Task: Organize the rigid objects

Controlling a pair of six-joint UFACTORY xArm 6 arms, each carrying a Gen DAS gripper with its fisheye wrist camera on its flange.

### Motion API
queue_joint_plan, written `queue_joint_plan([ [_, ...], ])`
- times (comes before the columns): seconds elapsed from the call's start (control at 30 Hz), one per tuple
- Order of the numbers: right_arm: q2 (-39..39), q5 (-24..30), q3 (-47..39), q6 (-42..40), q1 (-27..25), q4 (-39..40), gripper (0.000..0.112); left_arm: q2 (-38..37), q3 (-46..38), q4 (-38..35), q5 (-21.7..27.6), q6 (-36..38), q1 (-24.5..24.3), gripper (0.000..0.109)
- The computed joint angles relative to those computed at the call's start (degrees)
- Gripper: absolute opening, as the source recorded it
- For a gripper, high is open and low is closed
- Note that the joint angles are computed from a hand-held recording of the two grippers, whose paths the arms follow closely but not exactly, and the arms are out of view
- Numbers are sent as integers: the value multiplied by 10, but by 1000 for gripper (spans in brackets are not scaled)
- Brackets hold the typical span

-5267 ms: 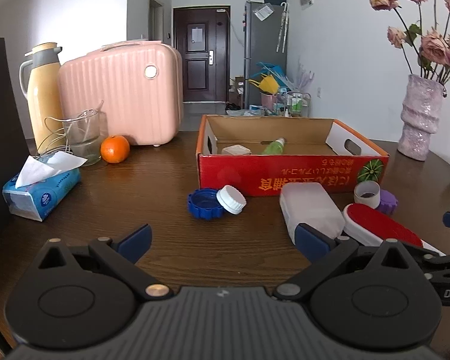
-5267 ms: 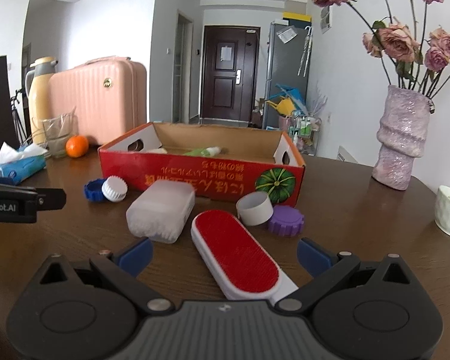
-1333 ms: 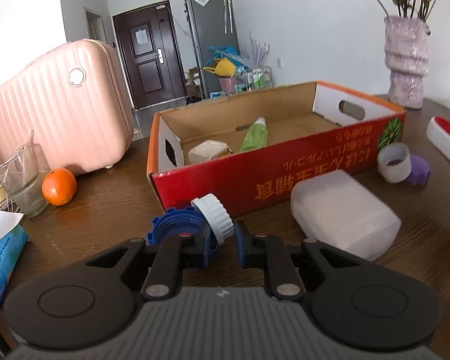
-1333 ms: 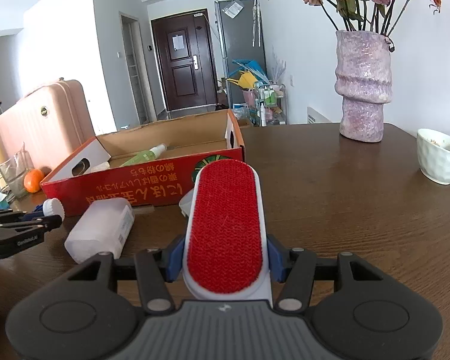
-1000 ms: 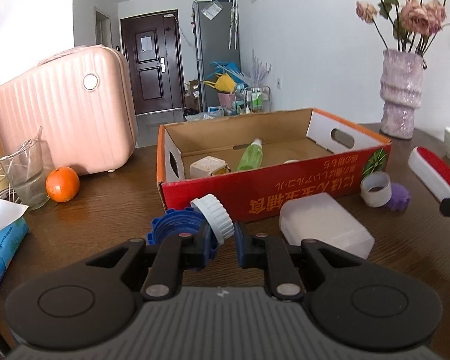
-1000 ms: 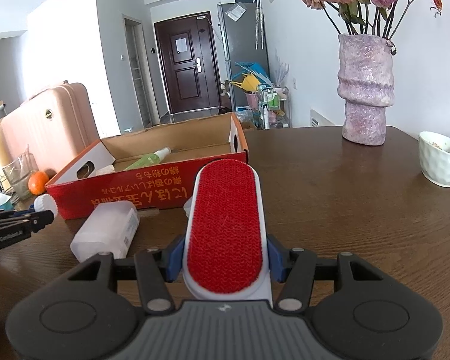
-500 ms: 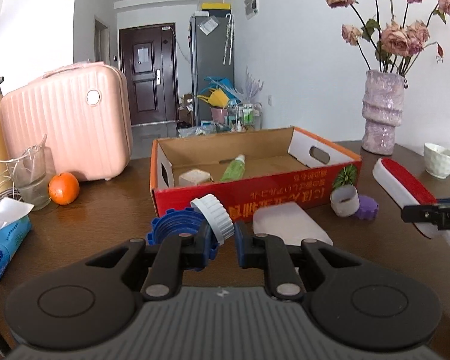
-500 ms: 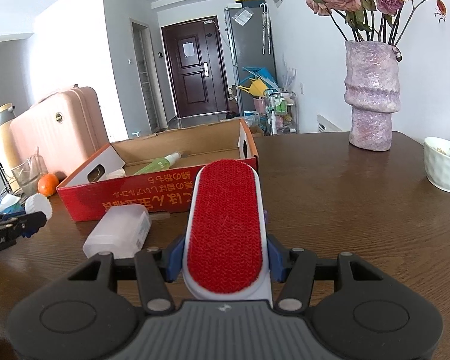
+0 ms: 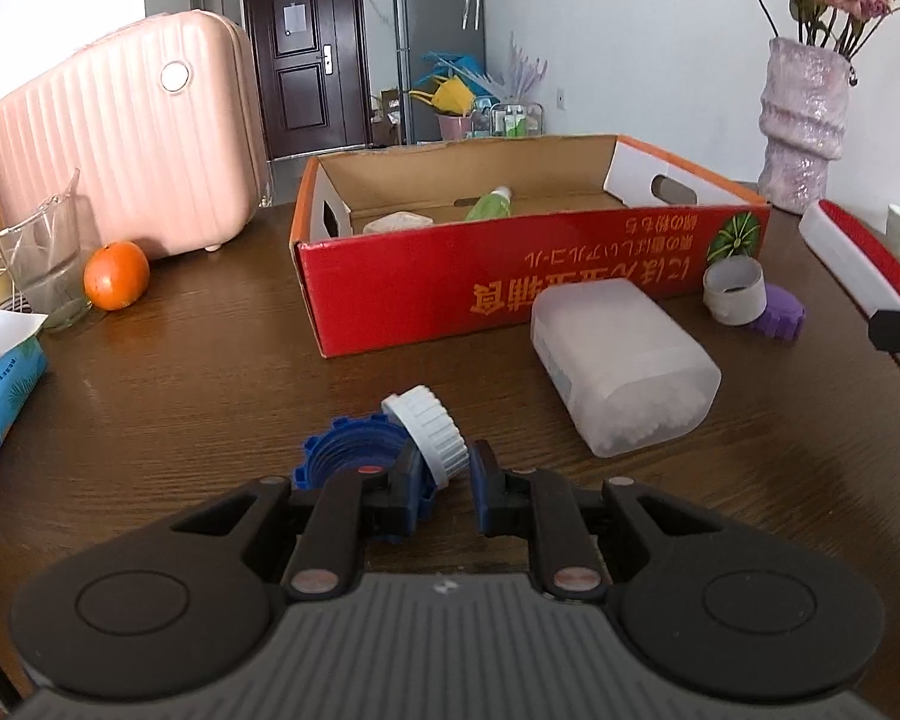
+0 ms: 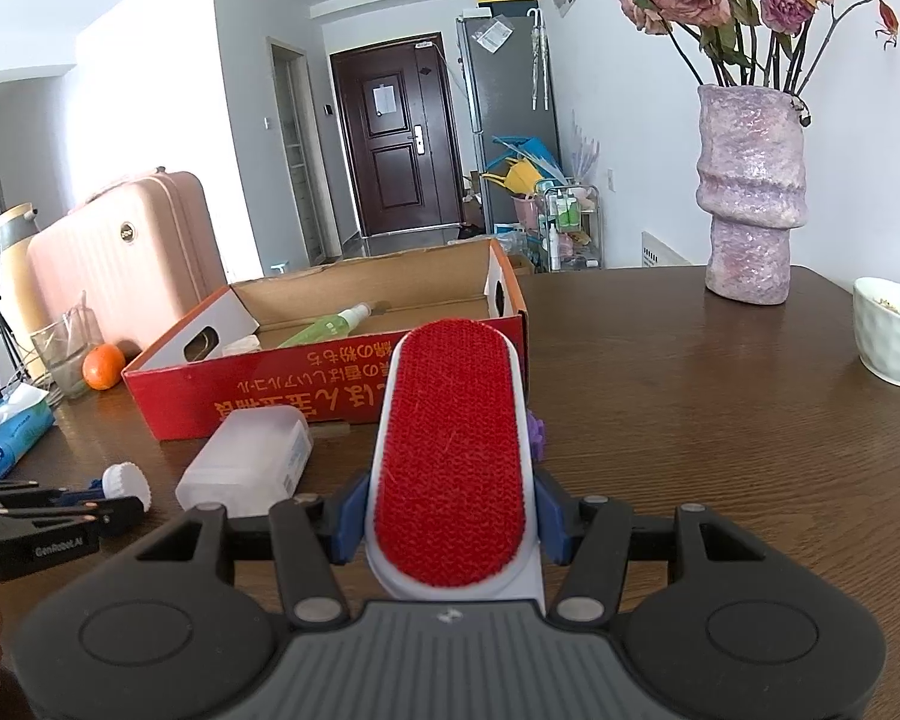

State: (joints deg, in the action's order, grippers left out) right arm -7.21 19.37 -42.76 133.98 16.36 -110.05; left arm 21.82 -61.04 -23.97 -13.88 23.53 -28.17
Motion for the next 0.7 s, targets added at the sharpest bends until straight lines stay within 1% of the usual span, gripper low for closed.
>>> queue_joint_plan([
  [0.1, 2, 0, -1, -2, 0, 2, 55, 1, -4, -31, 4, 27, -6, 19],
  [0.17, 2, 0, -1, -2, 0, 2, 55, 5, -16, -95, 11, 83, -15, 19],
  [0.2, 2, 0, -1, -2, 0, 2, 55, 7, -20, -127, 9, 112, -20, 21],
  [0.23, 2, 0, -1, -2, 0, 2, 55, 6, -20, -135, 6, 118, -21, 23],
  [0.27, 3, 0, -1, -1, 1, 1, 55, 4, -15, -119, 2, 101, -20, 31],
  [0.3, 3, 0, -1, -1, 1, 1, 55, 3, -12, -118, -8, 98, -21, 43],
  [0.37, 3, 0, -1, -1, 1, 1, 55, 3, -10, -142, -33, 117, -28, 54],
  [0.4, 3, 0, -1, -1, 1, 1, 55, 1, -5, -129, -42, 104, -27, 56],
  [0.43, 3, 0, -1, -1, 1, 1, 55, -1, 1, -101, -48, 79, -23, 58],
  [0.5, 3, 0, -1, -1, 1, 1, 55, 3, 0, -102, -62, 82, -27, 67],
  [0.57, 3, 0, -1, -1, 1, 1, 55, 7, -2, -113, -83, 98, -33, 68],
  [0.63, 3, -1, -1, -2, 0, 2, 55, 12, -2, -101, -97, 93, -35, 68],
  [0.7, 5, -1, -2, -4, 0, 3, 55, 21, -14, -122, -105, 118, -42, 66],
])
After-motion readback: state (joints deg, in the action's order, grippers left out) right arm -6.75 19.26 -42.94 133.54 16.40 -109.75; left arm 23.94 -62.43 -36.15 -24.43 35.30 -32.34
